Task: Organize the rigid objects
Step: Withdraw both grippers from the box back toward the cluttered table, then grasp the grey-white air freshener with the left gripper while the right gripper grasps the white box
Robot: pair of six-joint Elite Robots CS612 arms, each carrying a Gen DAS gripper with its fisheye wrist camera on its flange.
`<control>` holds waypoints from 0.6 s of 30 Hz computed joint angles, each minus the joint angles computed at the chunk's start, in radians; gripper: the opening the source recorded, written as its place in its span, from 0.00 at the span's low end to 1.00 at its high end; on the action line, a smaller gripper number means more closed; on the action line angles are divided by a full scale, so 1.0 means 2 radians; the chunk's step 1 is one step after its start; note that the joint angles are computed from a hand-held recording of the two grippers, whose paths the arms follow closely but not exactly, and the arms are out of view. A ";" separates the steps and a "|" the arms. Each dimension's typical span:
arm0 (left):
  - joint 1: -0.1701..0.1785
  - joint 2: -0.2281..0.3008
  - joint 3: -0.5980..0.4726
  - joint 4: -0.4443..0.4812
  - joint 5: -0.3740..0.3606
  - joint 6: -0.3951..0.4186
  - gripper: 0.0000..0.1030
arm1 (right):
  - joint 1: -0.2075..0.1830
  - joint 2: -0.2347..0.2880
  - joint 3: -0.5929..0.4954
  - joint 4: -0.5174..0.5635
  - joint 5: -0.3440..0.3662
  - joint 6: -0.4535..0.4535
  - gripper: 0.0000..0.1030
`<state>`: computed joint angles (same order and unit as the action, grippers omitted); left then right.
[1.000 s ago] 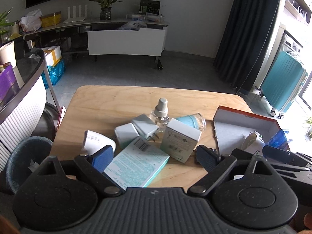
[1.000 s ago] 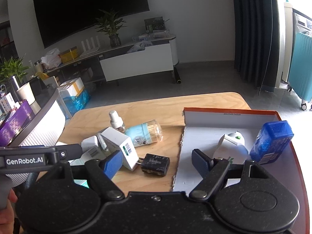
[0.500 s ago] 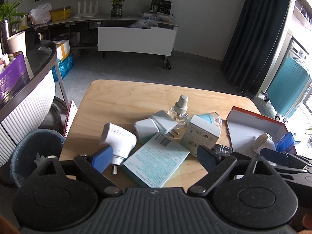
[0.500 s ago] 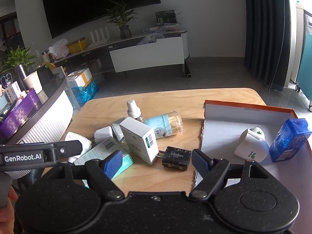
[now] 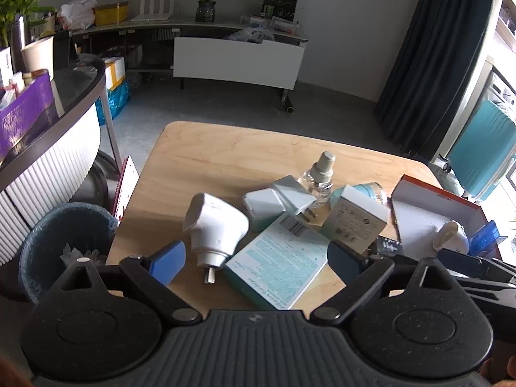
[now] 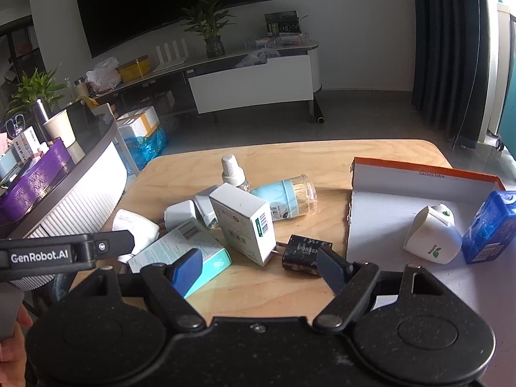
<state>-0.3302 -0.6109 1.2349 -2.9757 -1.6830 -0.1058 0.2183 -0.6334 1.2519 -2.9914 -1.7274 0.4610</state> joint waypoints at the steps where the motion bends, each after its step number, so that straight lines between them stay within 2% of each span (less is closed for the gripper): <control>1: 0.001 0.001 -0.001 0.001 0.002 -0.002 0.94 | 0.000 0.000 0.000 -0.001 0.002 0.001 0.89; 7: 0.007 0.008 -0.008 0.015 0.001 -0.001 0.96 | -0.001 0.004 0.000 0.000 0.009 0.003 0.89; 14: 0.010 0.022 -0.028 0.031 0.019 -0.008 0.96 | -0.003 0.008 -0.001 -0.006 0.016 0.005 0.89; 18: 0.013 0.036 -0.051 0.047 0.008 0.000 0.98 | -0.003 0.010 -0.002 -0.009 0.020 0.005 0.89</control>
<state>-0.3032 -0.5391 1.1323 -2.8815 -1.6663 -0.1051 0.2116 -0.6135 1.2480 -3.0086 -1.6872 0.4705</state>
